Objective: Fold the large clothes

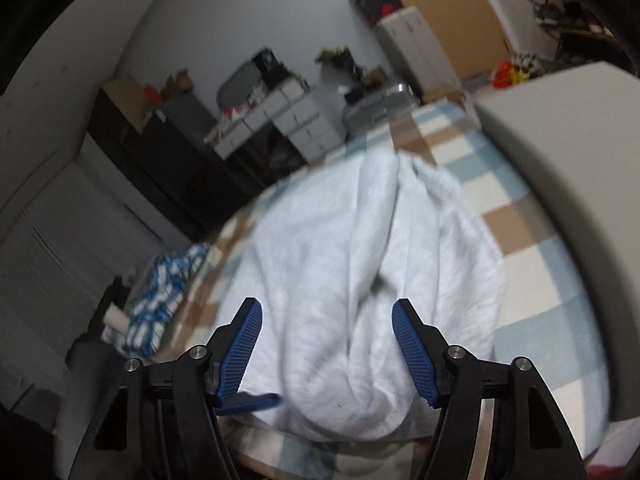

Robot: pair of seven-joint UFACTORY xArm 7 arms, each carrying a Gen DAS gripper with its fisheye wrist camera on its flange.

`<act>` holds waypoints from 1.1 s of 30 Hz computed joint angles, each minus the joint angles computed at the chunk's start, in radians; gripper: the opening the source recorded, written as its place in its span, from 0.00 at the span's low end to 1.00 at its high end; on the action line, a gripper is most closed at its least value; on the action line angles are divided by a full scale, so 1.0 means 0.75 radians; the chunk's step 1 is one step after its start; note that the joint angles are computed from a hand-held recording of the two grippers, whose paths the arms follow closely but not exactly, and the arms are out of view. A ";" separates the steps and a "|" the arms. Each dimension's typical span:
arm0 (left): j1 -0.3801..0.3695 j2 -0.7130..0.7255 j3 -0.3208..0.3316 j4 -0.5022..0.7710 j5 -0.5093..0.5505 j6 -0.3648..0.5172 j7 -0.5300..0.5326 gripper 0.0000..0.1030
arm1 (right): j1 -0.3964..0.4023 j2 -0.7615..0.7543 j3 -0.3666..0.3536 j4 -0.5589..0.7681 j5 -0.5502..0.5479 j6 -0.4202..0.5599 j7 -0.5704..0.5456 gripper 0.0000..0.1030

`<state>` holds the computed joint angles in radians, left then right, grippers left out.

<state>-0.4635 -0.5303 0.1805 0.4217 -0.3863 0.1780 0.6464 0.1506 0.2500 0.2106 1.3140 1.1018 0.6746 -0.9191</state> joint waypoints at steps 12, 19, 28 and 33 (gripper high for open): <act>-0.139 -0.041 0.345 0.022 -0.187 -0.167 -0.101 0.73 | -0.039 -0.020 0.009 -0.053 -0.180 0.039 -0.012 0.66; 0.017 -0.037 0.140 -0.097 0.011 -0.264 -0.147 0.73 | -0.031 -0.022 -0.015 -0.045 0.076 0.093 -0.175 0.51; 0.060 -0.118 0.232 -0.102 0.124 -0.132 -0.062 0.73 | -0.144 0.066 0.006 0.002 0.783 0.313 -0.208 0.12; 0.181 -0.092 0.157 -0.096 0.121 -0.032 -0.121 0.73 | -0.022 0.124 -0.037 0.035 0.485 -0.016 0.015 0.13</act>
<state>-0.3277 -0.5994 0.2982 0.3493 -0.2957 0.1540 0.5555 0.1340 0.3429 0.1826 1.3406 1.4652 0.6625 -0.9078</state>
